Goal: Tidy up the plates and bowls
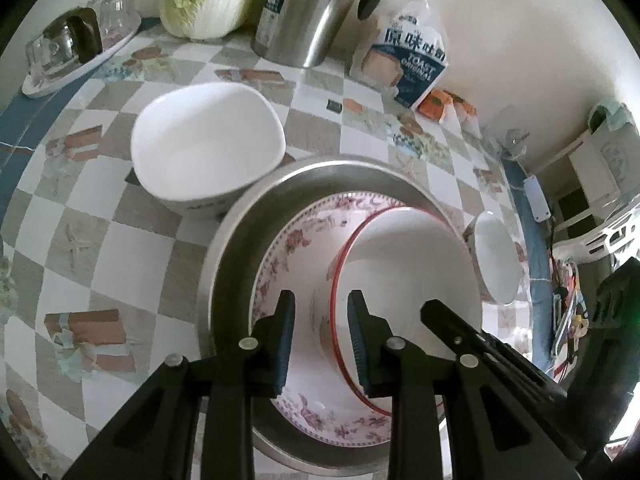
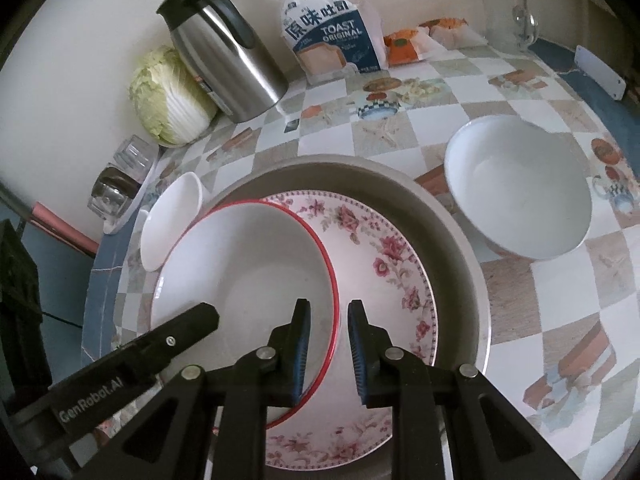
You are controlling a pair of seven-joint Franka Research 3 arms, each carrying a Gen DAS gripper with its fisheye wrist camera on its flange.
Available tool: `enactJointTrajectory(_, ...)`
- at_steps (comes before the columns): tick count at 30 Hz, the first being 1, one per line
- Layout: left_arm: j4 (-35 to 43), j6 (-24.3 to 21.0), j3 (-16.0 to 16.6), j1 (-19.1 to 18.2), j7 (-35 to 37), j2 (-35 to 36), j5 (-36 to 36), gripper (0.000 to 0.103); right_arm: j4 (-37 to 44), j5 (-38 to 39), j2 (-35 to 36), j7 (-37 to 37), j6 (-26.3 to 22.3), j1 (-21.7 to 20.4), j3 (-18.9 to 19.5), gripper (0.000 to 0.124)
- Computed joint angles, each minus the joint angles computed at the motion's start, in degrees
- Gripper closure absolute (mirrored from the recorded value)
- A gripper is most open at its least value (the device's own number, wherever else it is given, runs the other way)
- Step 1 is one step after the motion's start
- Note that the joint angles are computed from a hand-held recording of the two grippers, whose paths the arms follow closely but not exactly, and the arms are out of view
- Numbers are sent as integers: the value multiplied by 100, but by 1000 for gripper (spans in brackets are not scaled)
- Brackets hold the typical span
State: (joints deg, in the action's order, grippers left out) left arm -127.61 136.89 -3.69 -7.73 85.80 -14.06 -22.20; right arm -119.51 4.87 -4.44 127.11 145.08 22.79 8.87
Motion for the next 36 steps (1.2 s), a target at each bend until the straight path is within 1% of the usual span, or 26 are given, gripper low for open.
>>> enactJointTrajectory(3,-26,64,0,3,-15,-72,7,74,19,-209,-74,86,-28,-22,17,102)
enactJointTrajectory(5,-48,120,-2,3,-50,-127,47,66,34,-331,-122,137,-70,-37,33,102)
enactJointTrajectory(8,-64,194,-7,-2,-115,-188,148,60,22,-462,-205,190,-52,-56,58,102)
enactJointTrajectory(12,-63,178,36,-15,-197,-226,169,57,62,-637,-236,274,-68,-77,96,102)
enactJointTrajectory(13,-55,167,11,13,-277,-237,275,57,58,-632,-244,266,-76,-77,94,99)
enactJointTrajectory(14,-59,172,-11,32,-344,-255,372,56,60,-627,-243,264,-88,-79,92,92)
enactJointTrajectory(15,-64,187,-20,38,-392,-269,439,54,50,-620,-248,268,-81,-81,91,88)
enactJointTrajectory(16,-80,207,-14,31,-411,-283,461,49,36,-627,-255,283,-77,-85,92,79)
enactJointTrajectory(17,-88,223,-12,33,-450,-292,497,44,28,-634,-262,295,-75,-89,93,73)
enactJointTrajectory(21,-125,289,-20,62,-643,-319,697,43,-17,-700,-297,321,33,-106,110,63)
enactJointTrajectory(22,-132,296,-26,83,-725,-318,761,41,-34,-762,-308,361,69,-119,120,59)
enactJointTrajectory(23,-140,296,-31,100,-799,-317,822,34,-39,-803,-312,392,78,-128,127,56)
enactJointTrajectory(25,-158,299,-63,171,-1032,-309,1024,22,-51,-842,-316,411,85,-136,130,54)
enactJointTrajectory(27,-156,248,-102,256,-1307,-280,1275,21,-59,-897,-317,448,88,-147,138,49)
enactJointTrajectory(28,-177,252,-78,253,-1352,-284,1275,17,-60,-937,-317,480,82,-154,144,44)
enactJointTrajectory(30,-228,278,-66,285,-1507,-312,1344,16,-72,-956,-324,520,99,-159,142,41)
enactJointTrajectory(32,-238,268,-115,358,-1722,-338,1616,16,-88,-941,-334,523,118,-162,134,37)
enactJointTrajectory(36,-326,424,10,301,-1754,-419,1468,16,-99,-935,-338,542,126,-165,136,32)
